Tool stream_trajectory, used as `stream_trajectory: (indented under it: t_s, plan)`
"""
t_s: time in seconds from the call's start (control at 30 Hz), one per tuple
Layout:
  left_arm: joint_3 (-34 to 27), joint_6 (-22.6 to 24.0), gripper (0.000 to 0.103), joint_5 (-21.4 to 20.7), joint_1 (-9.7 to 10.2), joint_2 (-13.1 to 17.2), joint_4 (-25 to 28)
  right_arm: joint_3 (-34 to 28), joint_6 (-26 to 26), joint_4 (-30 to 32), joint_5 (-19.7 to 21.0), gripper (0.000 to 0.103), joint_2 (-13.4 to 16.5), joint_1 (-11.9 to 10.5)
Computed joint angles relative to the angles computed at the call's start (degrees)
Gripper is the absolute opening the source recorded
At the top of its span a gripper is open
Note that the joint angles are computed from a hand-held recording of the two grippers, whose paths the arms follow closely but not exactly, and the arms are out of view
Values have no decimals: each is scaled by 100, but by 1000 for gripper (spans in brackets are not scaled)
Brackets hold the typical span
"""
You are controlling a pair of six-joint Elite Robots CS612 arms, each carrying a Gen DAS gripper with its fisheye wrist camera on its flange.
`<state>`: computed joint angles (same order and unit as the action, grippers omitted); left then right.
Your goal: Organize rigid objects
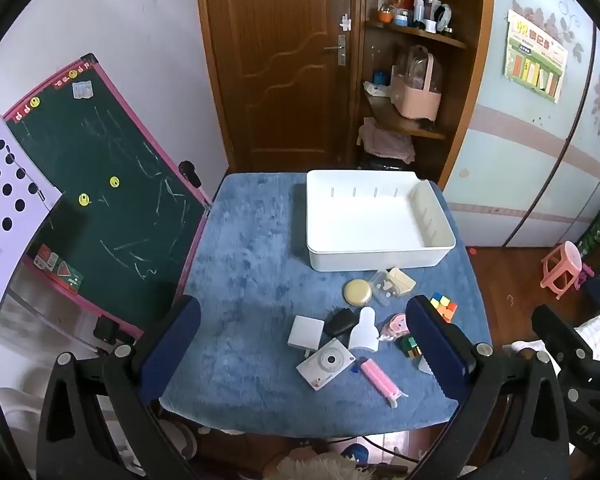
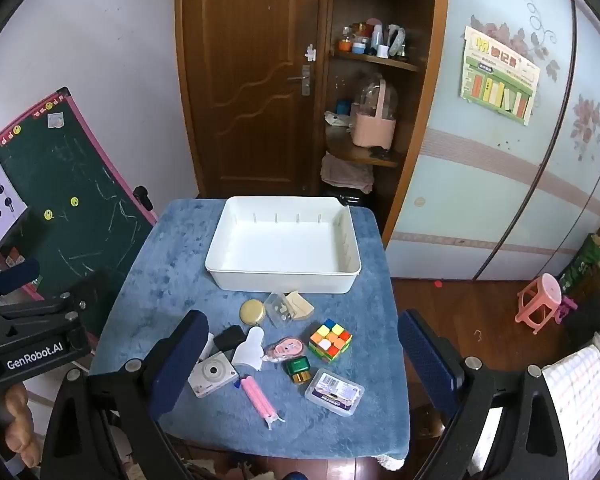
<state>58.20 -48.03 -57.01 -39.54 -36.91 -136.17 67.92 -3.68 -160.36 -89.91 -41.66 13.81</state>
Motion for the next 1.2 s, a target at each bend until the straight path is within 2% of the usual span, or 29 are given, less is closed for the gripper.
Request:
stream_trajectory:
  t_s: [0.23,0.27,0.3,0.57,1.2]
  plan:
    - [6,-85,102,86,-59,45,-21,-3,-3,-10,11,96,3,0]
    - [12,-92,102,-116,3,5,-29,-8,-8,1,-5,96,6,3]
    - [4,-89,102,-137,9,3,-31,-7,-6,-11,-23,96,8,8]
    - [72,7,102,-36,-3,8,-156,-8,5,14,-55,96,12,22]
    - [-232,182,102,-68,21,113,64,-55,-60,39,-86,96,21,6]
